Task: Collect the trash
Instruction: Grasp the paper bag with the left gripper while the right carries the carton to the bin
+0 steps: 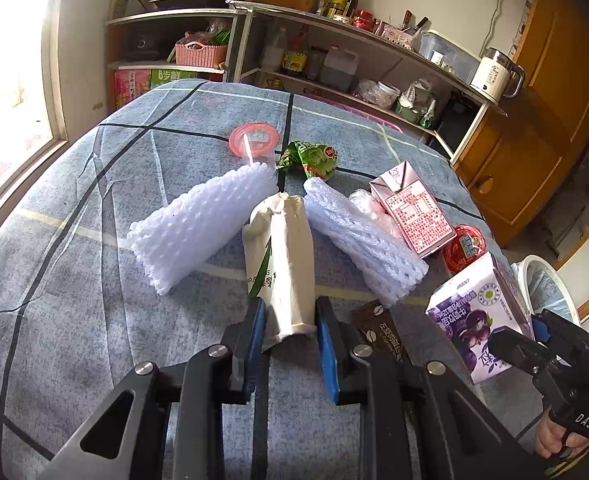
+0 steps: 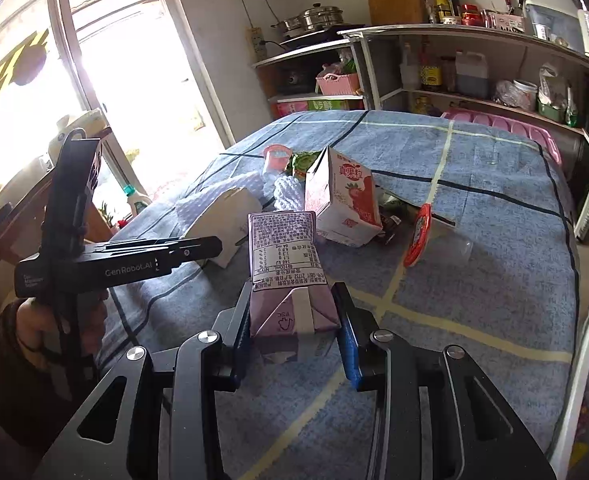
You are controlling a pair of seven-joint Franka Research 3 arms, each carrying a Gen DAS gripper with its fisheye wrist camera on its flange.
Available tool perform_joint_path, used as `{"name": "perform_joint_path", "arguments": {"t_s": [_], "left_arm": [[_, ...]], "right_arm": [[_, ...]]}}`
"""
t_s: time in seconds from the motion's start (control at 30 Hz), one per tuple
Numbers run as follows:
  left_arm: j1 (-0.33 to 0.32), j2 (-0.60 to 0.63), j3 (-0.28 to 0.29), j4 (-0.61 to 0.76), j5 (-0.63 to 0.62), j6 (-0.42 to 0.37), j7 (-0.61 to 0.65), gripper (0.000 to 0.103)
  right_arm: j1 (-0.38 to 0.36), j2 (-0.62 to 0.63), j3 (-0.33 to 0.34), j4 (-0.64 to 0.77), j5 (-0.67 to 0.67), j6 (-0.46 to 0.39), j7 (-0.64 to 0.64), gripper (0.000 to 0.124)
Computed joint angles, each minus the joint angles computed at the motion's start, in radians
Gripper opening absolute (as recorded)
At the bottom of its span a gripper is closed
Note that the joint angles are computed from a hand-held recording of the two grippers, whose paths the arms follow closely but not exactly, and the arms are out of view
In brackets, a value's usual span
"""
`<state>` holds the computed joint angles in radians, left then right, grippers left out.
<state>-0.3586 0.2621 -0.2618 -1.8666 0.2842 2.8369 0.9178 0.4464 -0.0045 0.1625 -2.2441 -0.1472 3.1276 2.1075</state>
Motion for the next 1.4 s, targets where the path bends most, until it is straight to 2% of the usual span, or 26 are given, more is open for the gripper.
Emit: {"name": "perform_joint_path", "arguments": {"t_s": [0.07, 0.13, 0.2, 0.3, 0.4, 0.47, 0.5, 0.63, 0.77, 1.0, 1.13, 1.3, 1.4], "left_arm": [[-0.008, -0.016, 0.006, -0.017, 0.012, 0.015, -0.018, 0.024], [-0.014, -0.036, 0.01, -0.033, 0.031, 0.024, -0.029, 0.024], [-0.021, -0.057, 0.012, -0.047, 0.056, 0.032, -0.045, 0.024], [-0.021, -0.087, 0.003, -0.067, 0.067, 0.049, -0.043, 0.024], [-0.024, -0.109, -0.008, -0.076, 0.069, 0.059, -0.036, 0.024], [-0.031, -0.116, -0.014, -0.073, 0.076, 0.057, -0.034, 0.024], [-0.034, -0.118, -0.017, -0.072, 0.076, 0.06, -0.031, 0.024], [-0.05, -0.109, -0.034, -0.044, 0.072, 0.06, -0.008, 0.024], [-0.073, -0.084, -0.047, 0.0, 0.064, 0.053, 0.02, 0.024], [-0.109, -0.027, -0.074, 0.083, 0.029, 0.037, 0.093, 0.024], [-0.137, 0.019, -0.086, 0.147, 0.012, 0.018, 0.137, 0.024], [-0.175, 0.102, -0.105, 0.263, -0.011, -0.019, 0.201, 0.024], [-0.192, 0.174, -0.135, 0.36, -0.052, -0.056, 0.27, 0.024]], "right_arm": [[-0.01, -0.012, 0.001, -0.011, -0.06, 0.011, 0.065, 0.038], [-0.042, -0.028, 0.016, -0.021, -0.179, 0.015, 0.182, 0.038], [-0.071, -0.048, 0.037, -0.04, -0.221, 0.031, 0.234, 0.038], [-0.163, -0.075, 0.107, -0.055, -0.338, 0.04, 0.367, 0.038], [-0.245, -0.11, 0.17, -0.079, -0.386, 0.046, 0.435, 0.038], [-0.277, -0.133, 0.196, -0.098, -0.376, 0.05, 0.438, 0.038], [-0.319, -0.15, 0.232, -0.106, -0.389, 0.044, 0.459, 0.038], [-0.386, -0.214, 0.287, -0.148, -0.354, 0.044, 0.458, 0.038], [-0.421, -0.278, 0.313, -0.193, -0.301, 0.04, 0.44, 0.038], [-0.447, -0.407, 0.319, -0.281, -0.192, 0.016, 0.403, 0.038], [-0.463, -0.487, 0.319, -0.329, -0.132, -0.016, 0.379, 0.038], [-0.491, -0.595, 0.325, -0.388, -0.06, -0.095, 0.354, 0.038], [-0.502, -0.662, 0.316, -0.43, -0.021, -0.137, 0.348, 0.038]]}}
